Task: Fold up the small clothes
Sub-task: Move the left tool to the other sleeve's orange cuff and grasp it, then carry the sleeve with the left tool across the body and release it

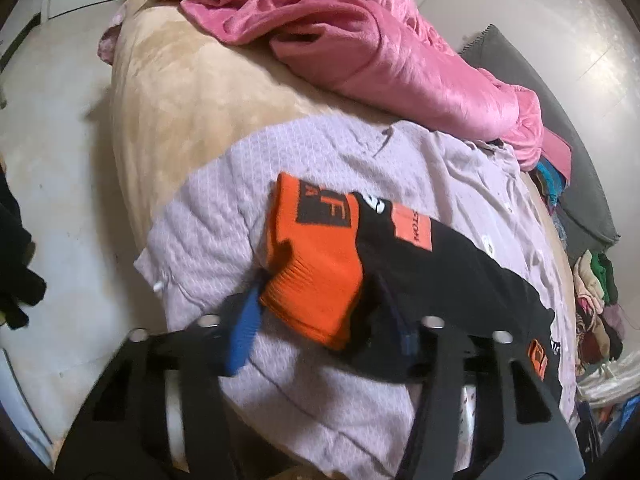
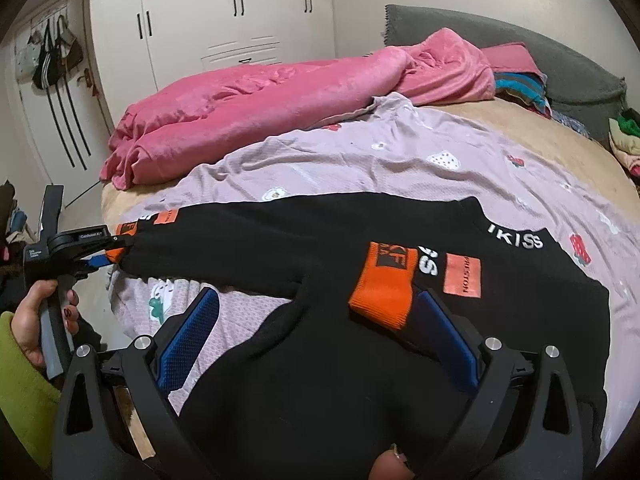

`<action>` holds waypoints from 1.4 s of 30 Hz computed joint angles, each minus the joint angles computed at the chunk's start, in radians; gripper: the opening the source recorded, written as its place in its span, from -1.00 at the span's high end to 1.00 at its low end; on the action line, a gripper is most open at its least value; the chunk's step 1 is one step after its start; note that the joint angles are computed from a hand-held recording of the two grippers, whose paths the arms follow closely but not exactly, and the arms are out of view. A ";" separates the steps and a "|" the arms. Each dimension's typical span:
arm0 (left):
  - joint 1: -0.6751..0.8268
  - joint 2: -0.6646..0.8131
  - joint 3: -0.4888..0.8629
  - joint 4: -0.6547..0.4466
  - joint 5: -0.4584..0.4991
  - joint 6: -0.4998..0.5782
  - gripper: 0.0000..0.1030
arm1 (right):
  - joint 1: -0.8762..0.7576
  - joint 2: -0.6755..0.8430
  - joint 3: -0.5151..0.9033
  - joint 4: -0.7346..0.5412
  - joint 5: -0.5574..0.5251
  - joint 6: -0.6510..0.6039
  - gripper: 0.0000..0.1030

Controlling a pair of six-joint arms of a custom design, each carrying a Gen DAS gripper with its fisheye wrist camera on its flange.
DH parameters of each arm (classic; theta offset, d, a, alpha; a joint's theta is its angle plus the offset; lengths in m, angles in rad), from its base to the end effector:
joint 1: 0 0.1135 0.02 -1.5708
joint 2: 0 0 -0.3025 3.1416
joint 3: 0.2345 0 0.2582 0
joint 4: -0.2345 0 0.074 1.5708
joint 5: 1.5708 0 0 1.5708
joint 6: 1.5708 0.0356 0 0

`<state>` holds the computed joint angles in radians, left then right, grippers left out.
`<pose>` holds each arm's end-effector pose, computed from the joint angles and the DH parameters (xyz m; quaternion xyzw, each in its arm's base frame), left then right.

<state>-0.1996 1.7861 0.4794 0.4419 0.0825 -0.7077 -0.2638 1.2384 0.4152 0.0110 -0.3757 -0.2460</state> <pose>0.2730 -0.0582 0.0989 -0.2218 0.9110 -0.1862 0.2935 0.2059 -0.0421 0.1783 -0.0610 0.9132 0.0761 0.3957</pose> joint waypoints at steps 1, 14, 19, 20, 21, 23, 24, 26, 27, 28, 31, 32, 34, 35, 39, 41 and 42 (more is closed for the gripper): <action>0.005 -0.006 -0.004 0.008 0.003 0.006 0.60 | -0.013 -0.002 -0.001 -0.002 -0.007 -0.003 -0.91; -0.123 -0.334 0.055 -0.112 -0.037 0.066 0.91 | -0.224 -0.020 0.020 -0.043 -0.138 -0.052 -0.91; -0.209 -0.360 0.136 -0.163 -0.068 0.077 0.91 | -0.355 -0.035 0.041 -0.082 -0.217 -0.087 -0.91; -0.231 -0.357 0.158 -0.173 -0.077 0.085 0.91 | -0.380 -0.037 0.046 -0.090 -0.231 -0.095 -0.91; -0.247 -0.352 0.177 -0.181 -0.083 0.089 0.91 | -0.418 -0.036 0.054 -0.101 -0.251 -0.107 -0.91; -0.283 -0.339 0.219 -0.198 -0.090 0.094 0.91 | -0.465 -0.032 0.063 -0.112 -0.278 -0.122 -0.91; -0.305 -0.331 0.241 -0.204 -0.099 0.098 0.91 | -0.500 -0.024 0.072 -0.122 -0.297 -0.135 -0.91; -0.337 -0.314 0.278 -0.214 -0.103 0.106 0.91 | -0.547 -0.013 0.087 -0.136 -0.321 -0.150 -0.91; -0.354 -0.304 0.296 -0.216 -0.106 0.111 0.91 | -0.576 -0.005 0.094 -0.143 -0.338 -0.159 -0.91; -0.379 -0.289 0.326 -0.227 -0.113 0.119 0.91 | -0.606 0.005 0.102 -0.152 -0.356 -0.172 -0.91; -0.436 -0.248 0.397 -0.246 -0.123 0.131 0.91 | -0.664 0.032 0.120 -0.160 -0.383 -0.188 -0.91; -0.446 -0.236 0.413 -0.250 -0.125 0.137 0.91 | -0.684 0.042 0.127 -0.165 -0.396 -0.196 -0.91; -0.480 -0.204 0.460 -0.263 -0.134 0.150 0.91 | -0.724 0.065 0.140 -0.169 -0.416 -0.208 -0.91; -0.502 -0.180 0.494 -0.273 -0.134 0.154 0.91 | -0.751 0.081 0.149 -0.176 -0.430 -0.218 -0.91; -0.556 -0.110 0.579 -0.288 -0.129 0.173 0.91 | -0.829 0.128 0.179 -0.188 -0.469 -0.244 -0.91; -0.595 -0.073 0.627 -0.295 -0.132 0.180 0.91 | -0.866 0.153 0.193 -0.192 -0.483 -0.253 -0.91; -0.613 -0.053 0.650 -0.299 -0.131 0.189 0.91 | -0.890 0.170 0.203 -0.197 -0.493 -0.262 -0.91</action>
